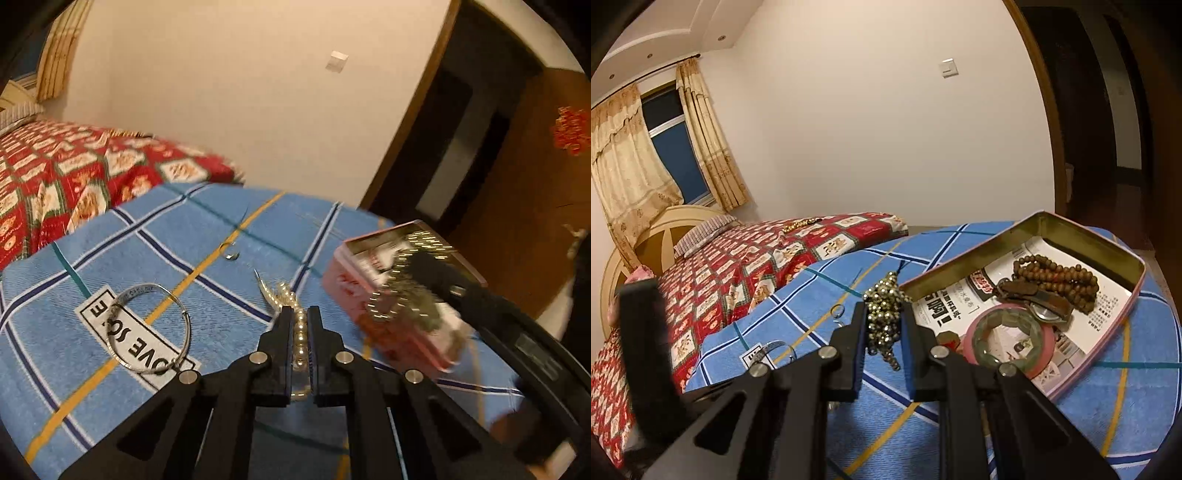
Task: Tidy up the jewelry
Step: 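Carry the gold chain into the tin with the right tool while the left tool drops the pearls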
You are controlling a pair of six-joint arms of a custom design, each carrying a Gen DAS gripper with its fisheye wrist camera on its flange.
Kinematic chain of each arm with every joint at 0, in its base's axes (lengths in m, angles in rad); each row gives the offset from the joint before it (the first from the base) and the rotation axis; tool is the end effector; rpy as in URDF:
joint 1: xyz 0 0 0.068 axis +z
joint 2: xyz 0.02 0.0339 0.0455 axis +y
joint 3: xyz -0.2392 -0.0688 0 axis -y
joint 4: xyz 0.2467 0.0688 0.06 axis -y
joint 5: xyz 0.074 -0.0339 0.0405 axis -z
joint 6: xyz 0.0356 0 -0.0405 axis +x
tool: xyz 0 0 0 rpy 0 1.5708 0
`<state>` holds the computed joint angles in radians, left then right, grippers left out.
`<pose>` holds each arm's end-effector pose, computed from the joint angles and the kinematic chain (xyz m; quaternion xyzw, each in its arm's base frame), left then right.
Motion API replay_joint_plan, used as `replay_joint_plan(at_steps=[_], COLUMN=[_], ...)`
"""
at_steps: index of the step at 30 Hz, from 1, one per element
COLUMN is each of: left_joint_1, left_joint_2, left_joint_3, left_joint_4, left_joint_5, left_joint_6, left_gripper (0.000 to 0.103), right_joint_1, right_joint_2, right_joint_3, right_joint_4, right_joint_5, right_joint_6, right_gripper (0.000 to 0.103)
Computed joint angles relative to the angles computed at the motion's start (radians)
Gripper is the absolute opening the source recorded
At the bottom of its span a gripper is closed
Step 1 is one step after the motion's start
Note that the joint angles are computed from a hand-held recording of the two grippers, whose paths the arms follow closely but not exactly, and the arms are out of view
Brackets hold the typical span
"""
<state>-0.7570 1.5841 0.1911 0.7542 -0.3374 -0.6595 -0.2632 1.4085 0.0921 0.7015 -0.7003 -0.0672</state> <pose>0.1624 -0.1372 0.0563 -0.0324 0.8833 -0.1742 0.4340 0.1838 -0.0258 0.0675 -0.0754 0.8455 0.2294 0.4763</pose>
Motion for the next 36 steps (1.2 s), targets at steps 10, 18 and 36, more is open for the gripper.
replay_joint_plan(at_steps=[10, 18, 36], left_joint_1=[-0.094, -0.157, -0.064], left_joint_2=[-0.236, -0.448, 0.202], left_joint_3=[-0.1, -0.055, 0.448], left_joint_4=[-0.065, -0.224, -0.06], left_joint_5=[-0.1, -0.16, 0.04], left_joint_6=[0.01, 0.106, 0.258], left_gripper=[0.005, 0.005, 0.005], right_joint_1=[-0.075, -0.203, -0.382], right_joint_2=[-0.045, -0.087, 0.335], right_joint_3=[-0.013, -0.001, 0.415], right_joint_4=[0.0, 0.006, -0.064], right_joint_5=[-0.08, -0.167, -0.194], right_joint_6=[0.018, 0.046, -0.005], right_gripper=[0.02, 0.02, 0.02])
